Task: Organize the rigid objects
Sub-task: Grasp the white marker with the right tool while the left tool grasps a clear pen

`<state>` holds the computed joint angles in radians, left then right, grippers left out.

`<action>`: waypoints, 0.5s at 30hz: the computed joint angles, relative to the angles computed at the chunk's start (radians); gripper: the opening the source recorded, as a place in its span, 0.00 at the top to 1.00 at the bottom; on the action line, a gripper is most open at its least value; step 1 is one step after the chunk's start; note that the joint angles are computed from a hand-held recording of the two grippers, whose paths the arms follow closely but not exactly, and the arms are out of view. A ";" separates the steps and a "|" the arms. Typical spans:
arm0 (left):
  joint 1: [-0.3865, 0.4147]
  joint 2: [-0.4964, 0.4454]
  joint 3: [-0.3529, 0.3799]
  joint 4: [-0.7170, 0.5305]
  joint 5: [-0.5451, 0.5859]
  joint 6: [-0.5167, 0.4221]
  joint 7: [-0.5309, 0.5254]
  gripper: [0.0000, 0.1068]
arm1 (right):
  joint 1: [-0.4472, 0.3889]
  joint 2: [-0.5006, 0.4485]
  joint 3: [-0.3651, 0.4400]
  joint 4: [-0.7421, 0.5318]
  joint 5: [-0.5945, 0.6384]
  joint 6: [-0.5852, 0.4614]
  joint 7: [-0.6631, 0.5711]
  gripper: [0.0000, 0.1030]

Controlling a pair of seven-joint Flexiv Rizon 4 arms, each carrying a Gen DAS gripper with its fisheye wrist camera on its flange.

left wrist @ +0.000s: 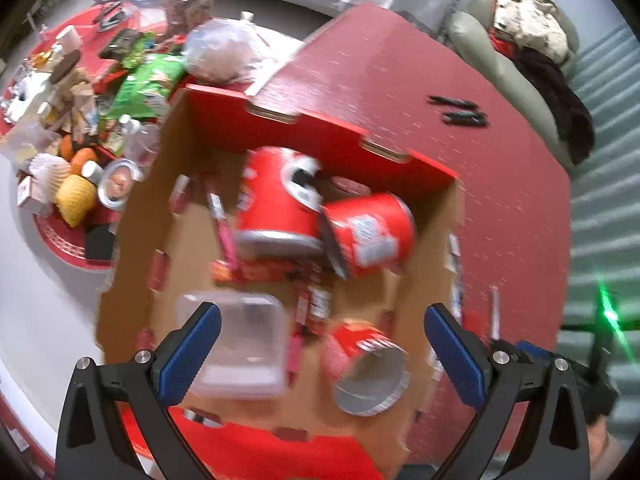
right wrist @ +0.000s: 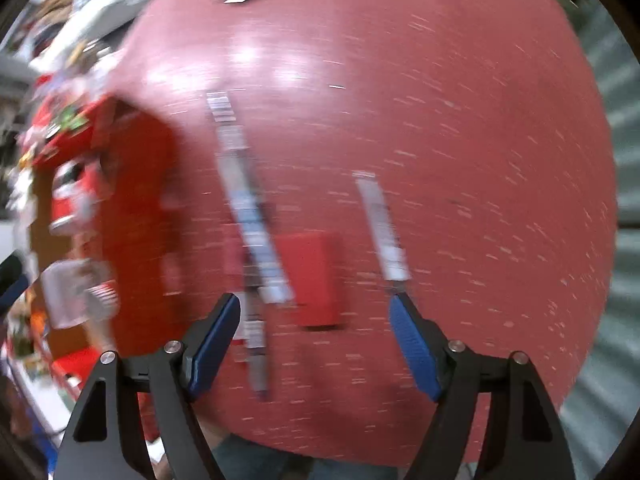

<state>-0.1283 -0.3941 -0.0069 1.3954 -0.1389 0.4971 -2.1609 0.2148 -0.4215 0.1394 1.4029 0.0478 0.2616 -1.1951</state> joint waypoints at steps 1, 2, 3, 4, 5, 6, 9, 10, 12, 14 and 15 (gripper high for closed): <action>-0.002 -0.006 -0.008 -0.011 -0.008 -0.005 0.002 0.05 | -0.004 -0.001 -0.008 0.009 -0.009 0.004 0.004 0.22; -0.006 -0.013 -0.015 -0.023 -0.016 -0.008 0.004 0.05 | -0.006 -0.004 -0.013 0.015 -0.019 0.010 0.005 0.22; -0.009 -0.019 -0.019 -0.036 -0.020 -0.013 0.006 0.05 | -0.008 -0.007 -0.017 0.021 -0.029 0.018 0.005 0.22; -0.013 -0.031 -0.026 -0.059 -0.025 -0.022 0.009 0.05 | -0.008 -0.012 -0.022 0.026 -0.042 0.030 0.005 0.22; -0.018 -0.044 -0.031 -0.082 -0.031 -0.032 0.009 0.05 | -0.009 -0.019 -0.024 0.027 -0.050 0.038 0.004 0.22; -0.020 -0.051 -0.034 -0.095 -0.038 -0.035 0.011 0.05 | -0.011 -0.027 -0.024 0.026 -0.054 0.042 0.001 0.22; -0.037 -0.094 -0.043 -0.169 -0.046 -0.058 0.006 0.05 | -0.003 -0.051 -0.029 0.030 -0.094 0.063 -0.018 0.22; -0.044 -0.108 -0.045 -0.194 -0.044 -0.069 0.005 0.05 | 0.000 -0.056 -0.032 0.032 -0.108 0.066 -0.017 0.23; -0.053 -0.123 -0.050 -0.218 -0.057 -0.076 -0.003 0.05 | -0.002 -0.059 -0.033 0.038 -0.118 0.074 -0.016 0.25; -0.058 -0.127 -0.064 -0.211 -0.090 -0.069 -0.005 0.05 | -0.007 -0.057 -0.029 0.046 -0.118 0.078 -0.032 0.26; -0.060 -0.131 -0.072 -0.208 -0.109 -0.069 -0.004 0.05 | -0.010 -0.057 -0.024 0.050 -0.116 0.077 -0.053 0.27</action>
<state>-0.1879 -0.5247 -0.0792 1.1869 -0.2484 0.4282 -2.1650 0.2044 -0.4782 0.1155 1.4525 -0.0681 0.3390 -1.2478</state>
